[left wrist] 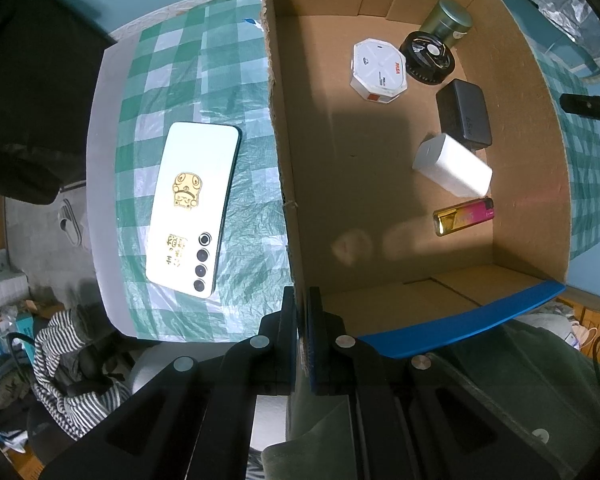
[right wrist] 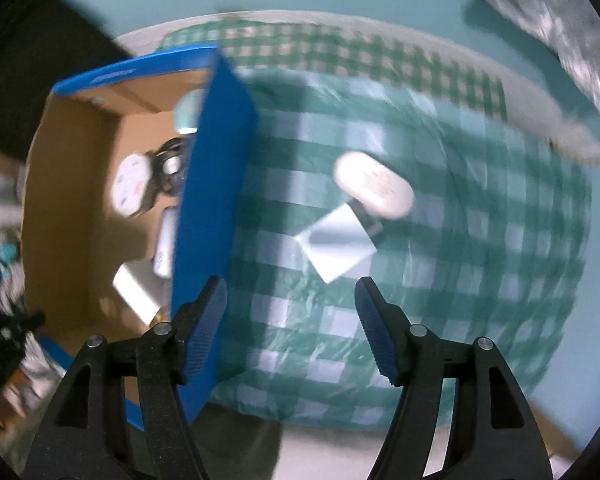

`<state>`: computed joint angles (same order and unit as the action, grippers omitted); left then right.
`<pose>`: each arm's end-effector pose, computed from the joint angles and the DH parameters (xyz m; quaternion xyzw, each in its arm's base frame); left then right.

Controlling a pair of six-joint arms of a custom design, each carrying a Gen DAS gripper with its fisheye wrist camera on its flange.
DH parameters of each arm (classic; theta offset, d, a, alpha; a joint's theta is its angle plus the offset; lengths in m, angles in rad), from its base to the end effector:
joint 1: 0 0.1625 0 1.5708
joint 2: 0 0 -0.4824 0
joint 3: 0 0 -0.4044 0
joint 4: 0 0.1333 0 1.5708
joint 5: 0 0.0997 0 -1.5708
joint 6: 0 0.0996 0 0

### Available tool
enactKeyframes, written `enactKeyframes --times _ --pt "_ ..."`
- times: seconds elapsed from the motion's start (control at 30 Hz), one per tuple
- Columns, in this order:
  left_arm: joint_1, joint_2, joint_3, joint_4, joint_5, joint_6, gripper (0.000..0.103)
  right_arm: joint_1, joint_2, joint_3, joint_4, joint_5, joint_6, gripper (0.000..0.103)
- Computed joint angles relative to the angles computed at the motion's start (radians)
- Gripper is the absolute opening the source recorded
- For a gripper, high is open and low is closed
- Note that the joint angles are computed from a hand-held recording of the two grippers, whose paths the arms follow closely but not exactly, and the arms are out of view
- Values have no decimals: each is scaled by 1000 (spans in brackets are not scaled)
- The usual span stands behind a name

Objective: Organize rigid objects
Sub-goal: 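Move the right gripper to the second white square charger, then grasp the second white square charger with the right gripper and lift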

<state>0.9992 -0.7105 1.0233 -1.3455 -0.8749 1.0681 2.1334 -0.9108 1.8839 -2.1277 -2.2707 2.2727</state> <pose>-0.2653 -0.7769 0.2359 0.7244 0.5521 0.3230 0.2572 0.3698 -0.4569 0.0993 -0.6471 -0.6566 0.3019 0.2430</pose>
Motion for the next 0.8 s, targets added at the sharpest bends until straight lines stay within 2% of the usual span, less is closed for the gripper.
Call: enactKeyframes --times 0.23,0.4,0.57,0.8 --pt "2 1 -1 2 5 -1 4 2 -23 167 -249 -47 204 71" --pt "2 3 -4 5 4 -5 4 -27 -12 251 -420 -57 254 71" --pt "2 3 -5 6 5 -6 4 -54 -10 275 -444 -51 317 71" --pt "3 6 -12 11 -1 -6 4 -104 -2 272 -440 0 271 71"
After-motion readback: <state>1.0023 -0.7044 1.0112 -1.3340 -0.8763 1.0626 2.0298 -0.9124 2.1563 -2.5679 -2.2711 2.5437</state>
